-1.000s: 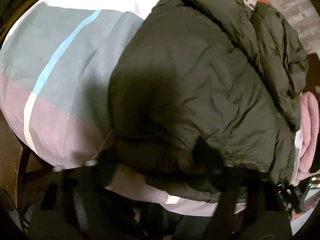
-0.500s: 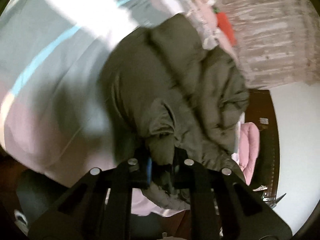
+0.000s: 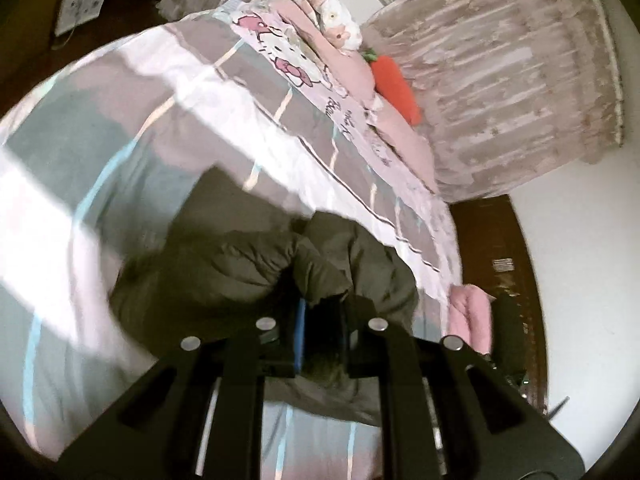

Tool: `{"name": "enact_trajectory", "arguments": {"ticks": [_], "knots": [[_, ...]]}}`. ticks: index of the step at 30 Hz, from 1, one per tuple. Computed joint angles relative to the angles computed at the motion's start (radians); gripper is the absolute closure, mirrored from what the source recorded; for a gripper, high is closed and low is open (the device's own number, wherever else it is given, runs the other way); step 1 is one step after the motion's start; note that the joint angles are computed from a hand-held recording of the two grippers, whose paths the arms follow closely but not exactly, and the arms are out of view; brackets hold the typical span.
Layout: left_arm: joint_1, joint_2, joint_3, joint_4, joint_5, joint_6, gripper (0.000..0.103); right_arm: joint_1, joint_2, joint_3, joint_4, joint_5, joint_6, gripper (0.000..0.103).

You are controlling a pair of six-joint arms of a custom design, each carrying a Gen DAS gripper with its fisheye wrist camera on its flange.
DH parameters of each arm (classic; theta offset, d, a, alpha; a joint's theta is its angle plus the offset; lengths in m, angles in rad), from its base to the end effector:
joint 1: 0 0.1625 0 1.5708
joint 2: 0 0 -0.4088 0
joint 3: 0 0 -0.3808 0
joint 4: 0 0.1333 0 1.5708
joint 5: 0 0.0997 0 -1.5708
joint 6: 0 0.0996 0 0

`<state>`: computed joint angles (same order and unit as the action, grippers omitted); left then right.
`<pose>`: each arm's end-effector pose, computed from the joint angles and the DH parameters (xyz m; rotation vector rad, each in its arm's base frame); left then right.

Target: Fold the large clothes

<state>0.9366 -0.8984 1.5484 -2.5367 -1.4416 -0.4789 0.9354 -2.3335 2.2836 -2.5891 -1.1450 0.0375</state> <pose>-0.2871 -0.6370 0.1890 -0.2046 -3.0338 0.5151 0.0066 -0.2849 0.5207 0.5442 2.5621 -1.6339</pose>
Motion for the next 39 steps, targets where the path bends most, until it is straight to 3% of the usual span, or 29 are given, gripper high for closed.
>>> {"name": "enact_trajectory", "arguments": {"ticks": [2,6,11,14,16,18,20,21,22,23,24,25,26,27,29,31,32,34,36,39], "knots": [[0.01,0.107,-0.153,0.077,0.019,0.002,0.09,0.096,0.147,-0.063,-0.111,-0.151,0.064,0.09],[0.039,0.29,-0.386,0.195,0.065,0.001,0.09,0.18,0.384,-0.172,-0.226,-0.384,0.113,0.09],[0.123,0.451,-0.523,0.3,0.03,-0.044,0.089,0.084,0.514,-0.151,-0.279,-0.413,0.193,0.09],[0.155,0.469,-0.494,0.25,-0.029,-0.047,0.088,0.052,0.567,-0.105,-0.368,-0.415,0.174,0.09],[0.156,0.469,-0.497,0.258,-0.026,-0.049,0.087,0.062,0.566,-0.112,-0.351,-0.433,0.168,0.087],[0.149,0.445,-0.487,0.244,-0.012,-0.04,0.082,0.041,0.538,-0.134,-0.292,-0.388,0.206,0.084],[0.135,0.39,-0.459,0.187,0.029,-0.012,0.077,0.002,0.478,-0.136,-0.278,-0.318,0.21,0.067],[0.12,0.355,-0.429,0.146,0.102,-0.001,0.063,0.01,0.461,-0.144,-0.277,-0.333,0.206,0.061],[0.101,0.328,-0.402,0.11,0.187,0.012,0.036,0.02,0.44,-0.15,-0.289,-0.39,0.196,0.034],[0.08,0.293,-0.364,0.055,0.275,0.036,0.026,0.047,0.435,-0.154,-0.32,-0.489,0.196,0.005],[0.064,0.261,-0.326,0.004,0.331,0.059,0.024,0.056,0.41,-0.138,-0.393,-0.563,0.174,0.003],[0.047,0.217,-0.279,-0.039,0.35,0.087,0.026,0.065,0.393,-0.131,-0.424,-0.594,0.158,0.004],[0.035,0.185,-0.243,-0.064,0.339,0.11,0.031,0.065,0.355,-0.121,-0.413,-0.584,0.129,0.012],[0.019,0.157,-0.202,-0.084,0.328,0.135,0.042,0.083,0.335,-0.108,-0.415,-0.587,0.097,0.022],[-0.038,0.115,-0.109,-0.097,0.343,0.179,0.052,0.202,0.322,-0.069,-0.444,-0.653,-0.059,0.05],[-0.106,0.109,-0.024,-0.07,0.337,0.22,0.064,0.342,0.359,-0.033,-0.48,-0.752,-0.185,0.065],[-0.131,0.128,-0.007,-0.042,0.326,0.235,0.066,0.433,0.403,-0.013,-0.495,-0.817,-0.24,0.066],[-0.171,0.191,0.003,0.016,0.314,0.257,0.073,0.526,0.483,-0.001,-0.499,-0.88,-0.27,0.066],[-0.197,0.27,-0.022,0.065,0.328,0.266,0.081,0.594,0.597,-0.011,-0.491,-0.94,-0.282,0.066],[-0.213,0.375,-0.091,0.075,0.429,0.271,0.083,0.641,0.774,-0.055,-0.577,-1.055,-0.344,0.066]]}}
